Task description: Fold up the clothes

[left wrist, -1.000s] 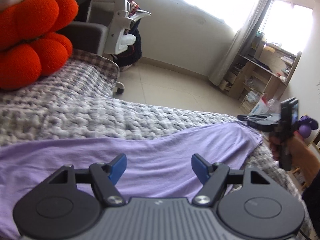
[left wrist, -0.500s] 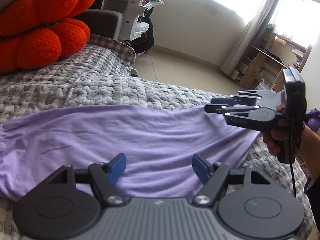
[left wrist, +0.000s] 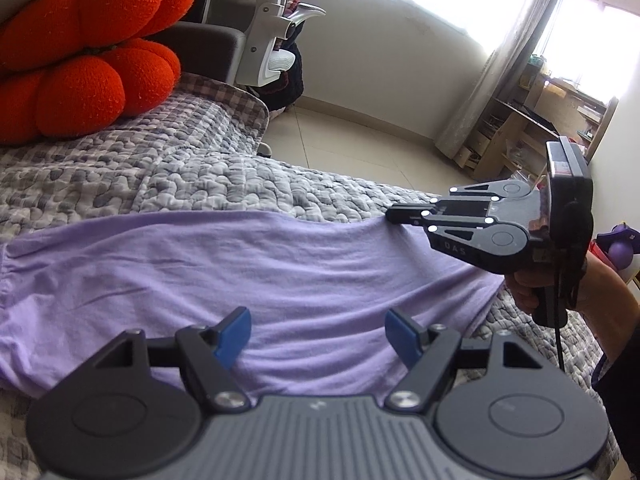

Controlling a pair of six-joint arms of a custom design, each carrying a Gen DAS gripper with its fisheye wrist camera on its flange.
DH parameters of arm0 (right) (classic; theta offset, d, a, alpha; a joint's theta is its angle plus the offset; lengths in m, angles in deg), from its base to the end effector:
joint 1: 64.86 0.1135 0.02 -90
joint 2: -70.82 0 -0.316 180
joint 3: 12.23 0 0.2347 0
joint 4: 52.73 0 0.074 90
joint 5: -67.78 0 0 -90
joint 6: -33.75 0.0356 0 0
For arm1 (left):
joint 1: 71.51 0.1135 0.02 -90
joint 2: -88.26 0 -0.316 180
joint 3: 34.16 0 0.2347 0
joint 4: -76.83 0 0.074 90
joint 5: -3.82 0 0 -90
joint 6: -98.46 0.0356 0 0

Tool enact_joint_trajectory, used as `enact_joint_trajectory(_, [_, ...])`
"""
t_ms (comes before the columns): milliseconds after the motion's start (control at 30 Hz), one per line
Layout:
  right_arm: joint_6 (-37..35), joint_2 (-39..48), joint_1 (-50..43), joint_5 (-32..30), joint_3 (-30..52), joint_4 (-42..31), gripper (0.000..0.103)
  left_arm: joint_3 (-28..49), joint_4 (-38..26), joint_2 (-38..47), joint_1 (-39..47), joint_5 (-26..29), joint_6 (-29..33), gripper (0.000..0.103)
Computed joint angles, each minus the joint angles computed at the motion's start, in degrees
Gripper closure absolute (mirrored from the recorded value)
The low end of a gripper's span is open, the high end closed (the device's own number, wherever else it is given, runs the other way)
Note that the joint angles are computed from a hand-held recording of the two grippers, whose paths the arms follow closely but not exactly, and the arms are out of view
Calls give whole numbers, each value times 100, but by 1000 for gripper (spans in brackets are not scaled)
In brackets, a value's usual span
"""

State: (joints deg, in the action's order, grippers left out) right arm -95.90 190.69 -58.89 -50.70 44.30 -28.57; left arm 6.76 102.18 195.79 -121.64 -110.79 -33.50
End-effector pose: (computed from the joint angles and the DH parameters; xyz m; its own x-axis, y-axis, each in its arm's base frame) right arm 0.3606 0.0548 0.1113 -0.1909 -0.5839 -0.7891 -0.7544 0.6016 -0.2627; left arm 0.1962 -0.2118 0.1293 -0.6467 -0.1739 -0.7426 0.0870 0.9505 -0.2984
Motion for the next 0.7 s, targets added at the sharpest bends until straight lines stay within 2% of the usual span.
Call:
enact_joint_trajectory(233, [194,270,129,355,-194,806,103,77,-84,-13,-67,-97,15,28])
enact_joint_trajectory(400, [312,243,175,661,-334,1054,103,273,-289,62,-123,-96,-36,28])
enact_joint_trajectory(467, [619,17,-61,470,-529,1247,103,281,-336,-14,-148,-122,-38,28])
enact_joint_trajectory(500, [998,-124,-300,249,-633,1340,101,295,-390,-60,-160,-146,-34,28])
enact_joint_trajectory(567, [1698,-384,-844,-159,-629,1018,99,338,-501,-142,-185,-188,-22,28])
enact_joint_trajectory(700, [2201,-557,-1884,-749,-536,74,99,645,-764,-159,-249,-146,55,28])
